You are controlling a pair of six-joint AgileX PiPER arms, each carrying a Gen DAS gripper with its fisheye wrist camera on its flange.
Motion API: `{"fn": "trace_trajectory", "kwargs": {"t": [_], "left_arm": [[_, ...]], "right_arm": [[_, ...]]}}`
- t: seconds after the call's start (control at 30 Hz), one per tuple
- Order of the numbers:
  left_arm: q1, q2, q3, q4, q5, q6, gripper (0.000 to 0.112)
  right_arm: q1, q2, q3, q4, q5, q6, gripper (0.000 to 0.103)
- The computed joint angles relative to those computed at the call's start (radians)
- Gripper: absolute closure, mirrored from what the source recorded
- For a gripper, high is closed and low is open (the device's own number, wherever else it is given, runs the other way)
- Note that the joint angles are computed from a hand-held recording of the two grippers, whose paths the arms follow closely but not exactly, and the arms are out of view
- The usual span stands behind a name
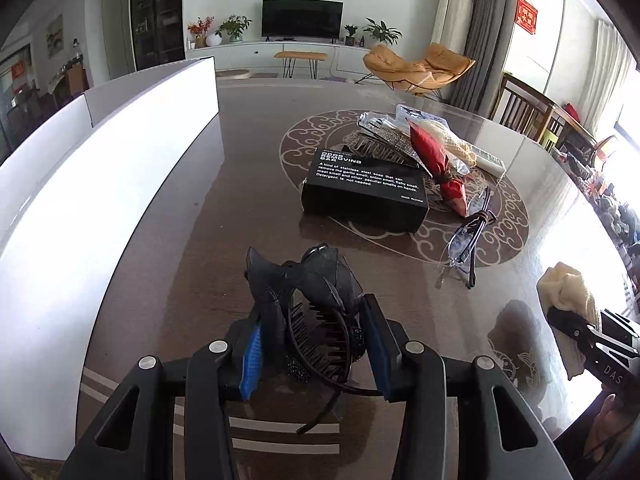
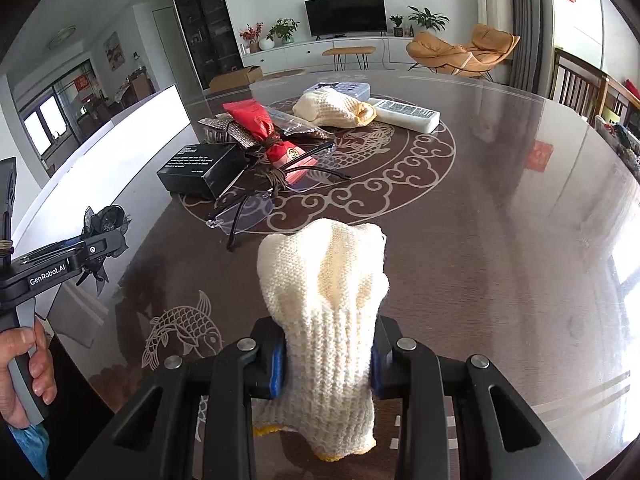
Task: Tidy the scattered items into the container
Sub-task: 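Close the left gripper on the black hair clip and lift it, then carry the glove and clip into the cardboard box and open both grippers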
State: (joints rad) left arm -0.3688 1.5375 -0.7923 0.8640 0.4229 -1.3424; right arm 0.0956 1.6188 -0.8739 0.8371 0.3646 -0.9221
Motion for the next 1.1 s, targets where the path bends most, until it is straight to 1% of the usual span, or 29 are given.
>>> {"fn": "trace_trajectory", "kwargs": {"t": [0.1,0.27,0.47,0.53,0.63,0.83,1.1], "left_arm": [[0.010,-0.019,0.005,0.001,0.006,0.011,0.068],[0.008,-0.068,0.038,0.038,0.025,-0.021,0.068],[0.004,-0.104,0.049,0.055,0.053,-0.010,0.068],[-0.001,-0.126,0.049,0.059,0.079,0.005,0.068],[-0.001,-0.174,0.044,0.079,0.140,0.027,0.068],[0.062,-0.258,0.027,0.067,0.196,0.115,0.068],[0.194,-0.341,0.004,0.035,0.211,0.255,0.068]], "right_arm": [[0.049,-0.023,0.005,-0.040,-0.010,0.036,0.072],[0.110,-0.045,-0.010,-0.127,-0.006,0.137,0.072],[0.193,-0.027,-0.051,-0.258,0.010,0.264,0.071],[0.227,-0.014,-0.070,-0.288,0.014,0.300,0.072],[0.273,0.001,-0.103,-0.311,0.024,0.340,0.071],[0.364,0.047,-0.224,-0.387,0.058,0.448,0.071],[0.465,0.122,-0.444,-0.443,0.124,0.518,0.071]]}}
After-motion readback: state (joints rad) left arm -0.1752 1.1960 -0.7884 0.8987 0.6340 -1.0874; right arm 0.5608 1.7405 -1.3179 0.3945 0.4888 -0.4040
